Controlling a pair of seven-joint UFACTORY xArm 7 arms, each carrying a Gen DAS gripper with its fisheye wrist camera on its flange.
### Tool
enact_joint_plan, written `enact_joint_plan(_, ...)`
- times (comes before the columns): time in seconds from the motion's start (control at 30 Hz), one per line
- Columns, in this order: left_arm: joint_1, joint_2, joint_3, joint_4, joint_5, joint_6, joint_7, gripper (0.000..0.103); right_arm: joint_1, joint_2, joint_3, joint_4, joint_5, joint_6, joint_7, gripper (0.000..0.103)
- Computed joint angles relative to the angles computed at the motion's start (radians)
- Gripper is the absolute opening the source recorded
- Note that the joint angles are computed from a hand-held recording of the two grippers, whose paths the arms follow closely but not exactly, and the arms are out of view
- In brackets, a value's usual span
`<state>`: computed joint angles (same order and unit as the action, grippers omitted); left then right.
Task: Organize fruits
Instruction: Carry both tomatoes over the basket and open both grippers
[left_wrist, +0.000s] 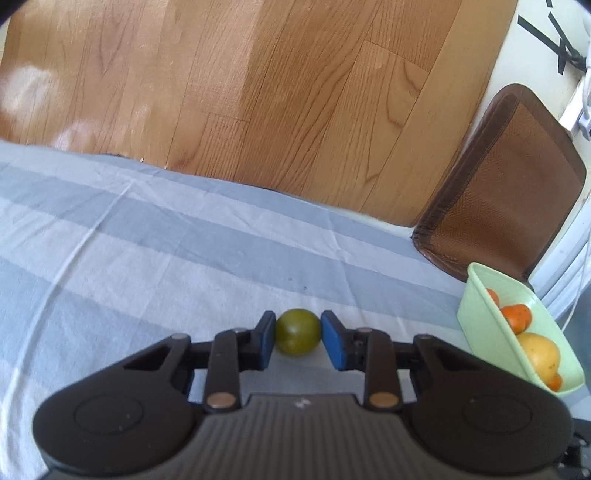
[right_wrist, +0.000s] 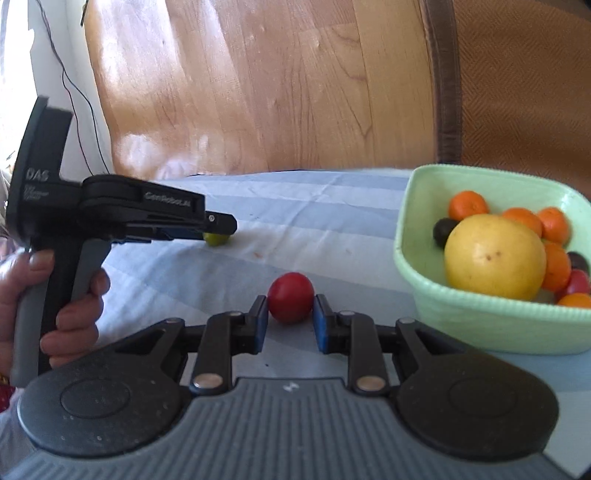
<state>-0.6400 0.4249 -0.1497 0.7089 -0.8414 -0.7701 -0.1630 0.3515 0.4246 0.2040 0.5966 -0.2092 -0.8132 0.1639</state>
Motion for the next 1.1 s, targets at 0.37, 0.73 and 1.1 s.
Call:
enact_joint_plan(0.37, 0.132, -0.066, -0.072, -0.073, 0.562, -0.116, -0.454, 0.027, -0.122, -0.061, -0.03, -0.139, -0.117, -0.325, 0.133, 0.028)
enact_joint_plan(0.73, -0.097, 0.112, 0.064, 0.394, 0.358, 0.218, -0.138, 0.028, -0.213, 0.012, -0.113, -0.058, 0.015, -0.345, 0.097, 0.029)
enact_joint_plan(1.1, -0.364, 0.22, 0.333, 0.574, 0.046, 0.405, 0.05, 0.028, -0.264, 0.054, -0.101, 0.0, -0.079, -0.276, 0.174, 0.03)
